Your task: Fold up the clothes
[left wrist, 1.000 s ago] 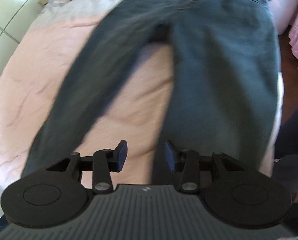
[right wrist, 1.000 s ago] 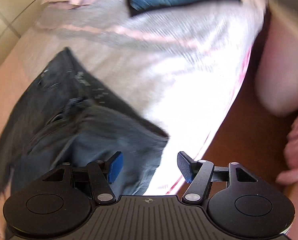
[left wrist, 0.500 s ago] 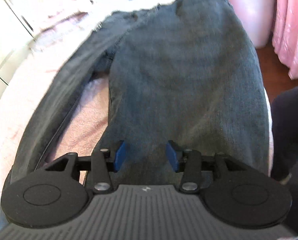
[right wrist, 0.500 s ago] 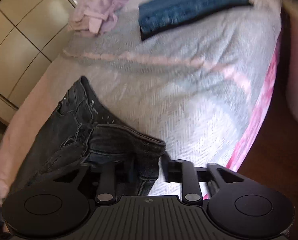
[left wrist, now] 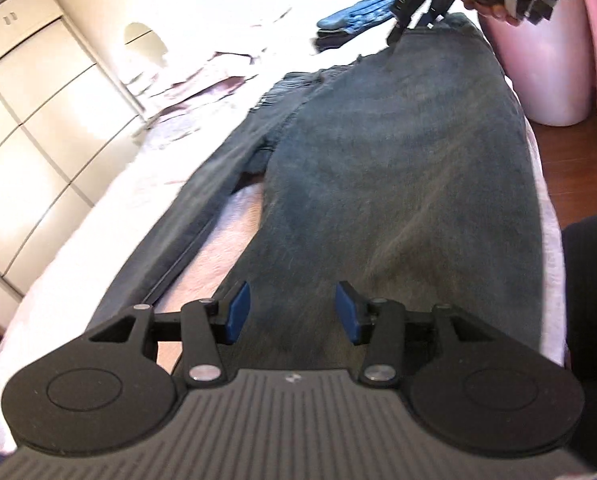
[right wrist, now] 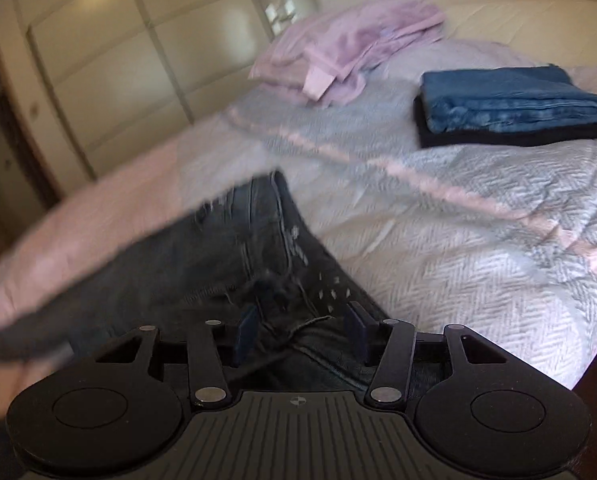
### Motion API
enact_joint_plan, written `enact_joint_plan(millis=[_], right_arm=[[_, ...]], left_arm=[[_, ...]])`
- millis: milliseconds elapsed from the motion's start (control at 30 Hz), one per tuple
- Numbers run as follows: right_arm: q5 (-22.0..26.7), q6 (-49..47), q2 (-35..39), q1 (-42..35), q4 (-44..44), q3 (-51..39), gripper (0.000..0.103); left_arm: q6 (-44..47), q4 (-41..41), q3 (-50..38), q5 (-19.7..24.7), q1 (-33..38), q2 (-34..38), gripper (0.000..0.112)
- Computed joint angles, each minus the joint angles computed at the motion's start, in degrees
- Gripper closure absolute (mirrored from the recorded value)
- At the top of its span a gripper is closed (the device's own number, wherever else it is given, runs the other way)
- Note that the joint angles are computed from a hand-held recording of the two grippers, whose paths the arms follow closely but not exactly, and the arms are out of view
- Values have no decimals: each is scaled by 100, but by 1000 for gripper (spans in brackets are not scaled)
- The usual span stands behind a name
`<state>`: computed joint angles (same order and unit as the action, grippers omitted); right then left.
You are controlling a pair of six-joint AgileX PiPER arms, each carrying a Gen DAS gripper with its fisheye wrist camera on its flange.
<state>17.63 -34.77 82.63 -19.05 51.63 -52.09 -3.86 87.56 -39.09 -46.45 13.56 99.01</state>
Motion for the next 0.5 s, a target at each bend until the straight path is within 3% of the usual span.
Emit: enact_joint_plan(millis=[133,267,433,500], right_arm=[[633,-269,190,-254,-286,-345,51],[1965,-1125,559,-725,-124,-1269,51],[3557,-273,2077,-983,-978,-3003,51],[3734,-453,2288,-1133,-691,-3049,47]], left_arm=[[-1117,583,141,216,194,-622,69],[-1971,835,60,691,-84,-986,68],[-2499,958,-218,1264,-677,-889,67],[-2509,910,-319,1361,-823,-759,67]])
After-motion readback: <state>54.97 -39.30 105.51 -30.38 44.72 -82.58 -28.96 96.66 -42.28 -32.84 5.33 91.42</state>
